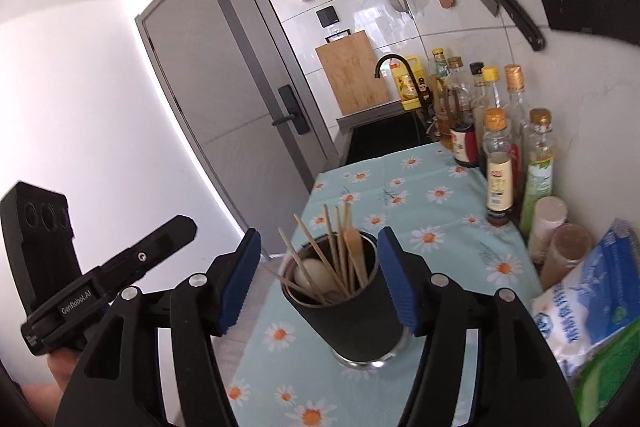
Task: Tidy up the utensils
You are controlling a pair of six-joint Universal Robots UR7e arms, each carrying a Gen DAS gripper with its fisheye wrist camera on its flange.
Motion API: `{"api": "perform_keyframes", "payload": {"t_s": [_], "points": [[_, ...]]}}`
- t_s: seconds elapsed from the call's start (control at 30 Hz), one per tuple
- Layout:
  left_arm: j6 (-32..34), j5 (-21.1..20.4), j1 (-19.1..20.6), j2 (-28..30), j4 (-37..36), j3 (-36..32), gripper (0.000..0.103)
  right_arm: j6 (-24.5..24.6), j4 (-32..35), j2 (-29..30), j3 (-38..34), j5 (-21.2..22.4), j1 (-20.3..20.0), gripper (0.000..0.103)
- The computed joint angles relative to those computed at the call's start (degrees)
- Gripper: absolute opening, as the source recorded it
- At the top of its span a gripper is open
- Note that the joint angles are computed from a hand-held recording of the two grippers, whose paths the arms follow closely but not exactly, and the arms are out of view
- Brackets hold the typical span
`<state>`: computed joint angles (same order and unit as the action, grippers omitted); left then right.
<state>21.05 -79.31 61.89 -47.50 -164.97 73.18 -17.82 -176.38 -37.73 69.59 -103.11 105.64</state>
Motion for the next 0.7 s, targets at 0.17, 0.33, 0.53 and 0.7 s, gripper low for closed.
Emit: {"api": "perform_keyframes", "payload": {"t_s": [0.17,0.33,0.53,0.7], "points": [[-0.79,4.38,-1.54,-2.56,-4.91,7.34,0.041,-2.45,-0.66,-4.57,6.89,1.11,-0.63,0.076],[-4.2,10.35,-4.14,-5.41,-10.11,15.94,0.059,-7.23,-0.9,-9.41,13.87,3.26,-1.69,0.089],[-7.43,19.73,-7.58,-7.67,-14.81,22.89,0.073,-12.24,2.16,-13.72,19.5,6.03,-2.69,0.098],[-8.14,23.93,-9.77,-9.78,-16.41,27.42,0.095,-10.67,1.49,-16.42,23.4,6.72,-3.13,0.098]]}}
